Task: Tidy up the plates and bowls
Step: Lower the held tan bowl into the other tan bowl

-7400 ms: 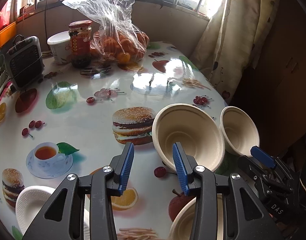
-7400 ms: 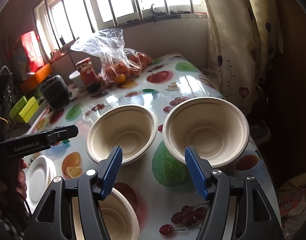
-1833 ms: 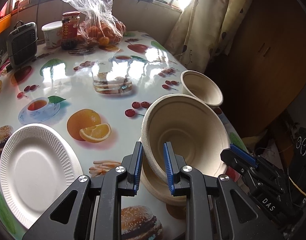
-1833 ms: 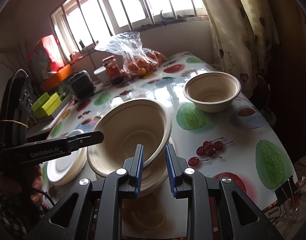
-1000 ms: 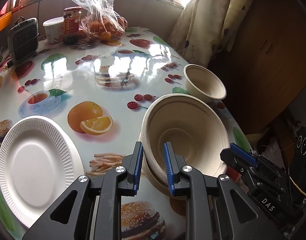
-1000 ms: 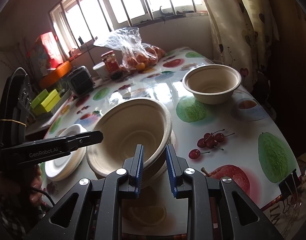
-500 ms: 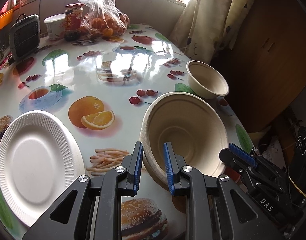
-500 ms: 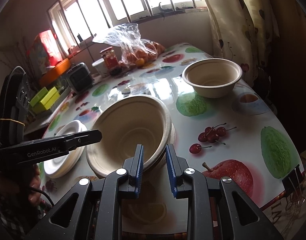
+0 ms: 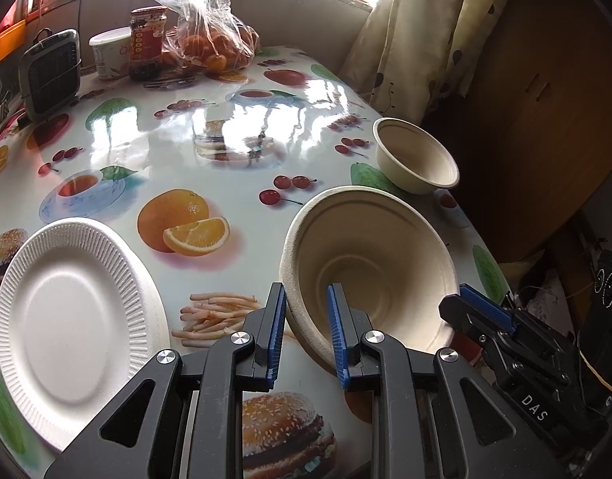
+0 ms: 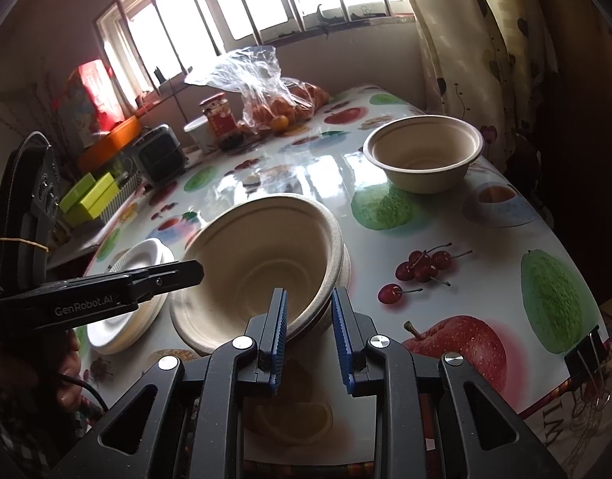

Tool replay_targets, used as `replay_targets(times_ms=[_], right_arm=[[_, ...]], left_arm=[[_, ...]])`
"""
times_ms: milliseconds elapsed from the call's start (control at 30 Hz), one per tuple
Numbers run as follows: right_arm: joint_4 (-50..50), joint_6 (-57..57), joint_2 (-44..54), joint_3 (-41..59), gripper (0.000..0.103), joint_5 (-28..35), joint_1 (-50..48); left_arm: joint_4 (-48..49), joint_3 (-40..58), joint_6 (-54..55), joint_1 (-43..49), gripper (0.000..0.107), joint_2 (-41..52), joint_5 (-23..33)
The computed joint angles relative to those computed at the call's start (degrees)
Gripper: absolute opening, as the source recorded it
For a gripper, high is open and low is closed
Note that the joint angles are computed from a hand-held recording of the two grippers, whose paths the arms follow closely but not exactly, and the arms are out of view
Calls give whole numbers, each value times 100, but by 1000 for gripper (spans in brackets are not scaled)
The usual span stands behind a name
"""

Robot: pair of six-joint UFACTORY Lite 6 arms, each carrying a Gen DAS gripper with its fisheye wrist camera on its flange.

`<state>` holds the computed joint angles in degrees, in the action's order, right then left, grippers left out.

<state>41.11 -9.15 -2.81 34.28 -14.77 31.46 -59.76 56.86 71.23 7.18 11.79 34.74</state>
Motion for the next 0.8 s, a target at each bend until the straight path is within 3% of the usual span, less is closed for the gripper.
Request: replay_targets(times_ms=[800], right_arm=[[59,-44,13,7,23,-12,17]], left_arm=[[13,65,-11,-43,28,123,-88]])
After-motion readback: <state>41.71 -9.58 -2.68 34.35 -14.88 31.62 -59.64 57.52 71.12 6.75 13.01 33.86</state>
